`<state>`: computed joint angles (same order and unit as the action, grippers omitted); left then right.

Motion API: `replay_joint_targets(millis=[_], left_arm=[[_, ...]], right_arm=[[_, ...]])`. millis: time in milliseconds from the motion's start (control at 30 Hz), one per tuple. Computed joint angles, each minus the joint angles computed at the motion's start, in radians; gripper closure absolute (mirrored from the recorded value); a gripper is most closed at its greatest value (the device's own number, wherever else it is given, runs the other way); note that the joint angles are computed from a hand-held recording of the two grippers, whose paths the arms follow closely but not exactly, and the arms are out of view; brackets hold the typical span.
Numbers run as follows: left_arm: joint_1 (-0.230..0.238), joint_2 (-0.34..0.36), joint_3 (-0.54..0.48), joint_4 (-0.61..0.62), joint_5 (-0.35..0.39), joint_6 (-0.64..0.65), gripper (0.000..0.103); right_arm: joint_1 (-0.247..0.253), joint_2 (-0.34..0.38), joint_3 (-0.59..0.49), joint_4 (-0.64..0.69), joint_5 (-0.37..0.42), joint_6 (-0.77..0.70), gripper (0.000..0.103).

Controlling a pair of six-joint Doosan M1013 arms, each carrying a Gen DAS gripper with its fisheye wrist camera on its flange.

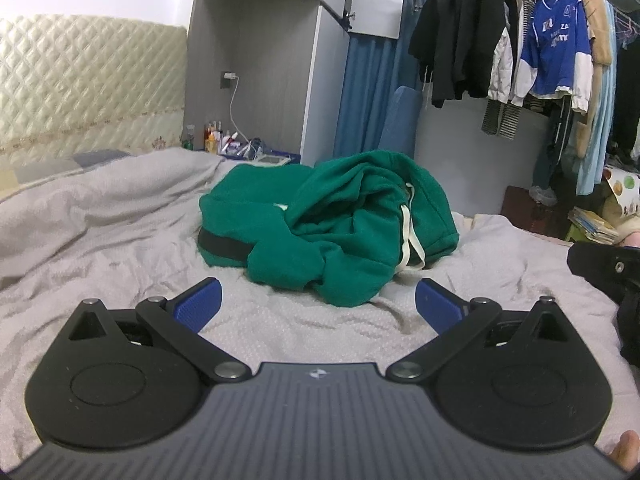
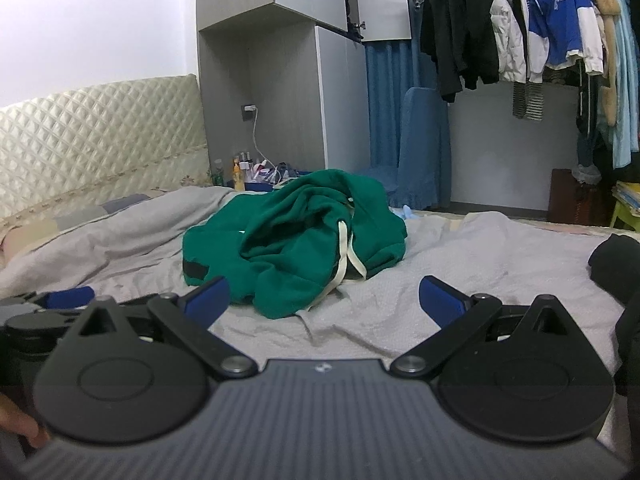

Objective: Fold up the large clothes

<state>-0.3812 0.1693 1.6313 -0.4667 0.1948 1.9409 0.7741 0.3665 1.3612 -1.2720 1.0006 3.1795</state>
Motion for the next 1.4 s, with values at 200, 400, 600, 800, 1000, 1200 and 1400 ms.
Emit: replay_joint_targets(millis=[200, 400, 600, 800, 1000, 1200, 1400], left_arm=[[0.011, 0.012, -0.018, -0.094, 0.031, 0.077, 0.000], [0.013, 0.016, -0.019, -0.149, 0.036, 0.147, 0.000], [0.009, 0.034, -0.050, -0.151, 0.041, 0.170, 0.000], [0.012, 0.101, -0.141, -0.163, 0.101, 0.214, 0.000], [0.019, 0.177, -0.250, -0.095, 0.185, 0.101, 0.000], [0.024, 0.282, -0.395, -0.070, 0.254, 0.014, 0.000], [0.035, 0.442, -0.628, -0.159, 0.398, 0.041, 0.000]], right_arm=[[-0.004, -0.010, 0.008, 0.004, -0.017, 0.019, 0.000], [0.002, -0.008, 0.008, -0.003, 0.017, 0.034, 0.000], [-0.006, -0.027, 0.020, 0.001, 0.011, 0.068, 0.000], [-0.064, -0.037, -0.005, 0.098, -0.095, -0.006, 0.000], [-0.122, -0.022, -0.046, 0.201, -0.164, -0.146, 0.000], [-0.192, 0.025, -0.117, 0.326, -0.218, -0.321, 0.000], [-0.280, 0.098, -0.205, 0.465, -0.283, -0.416, 0.000]])
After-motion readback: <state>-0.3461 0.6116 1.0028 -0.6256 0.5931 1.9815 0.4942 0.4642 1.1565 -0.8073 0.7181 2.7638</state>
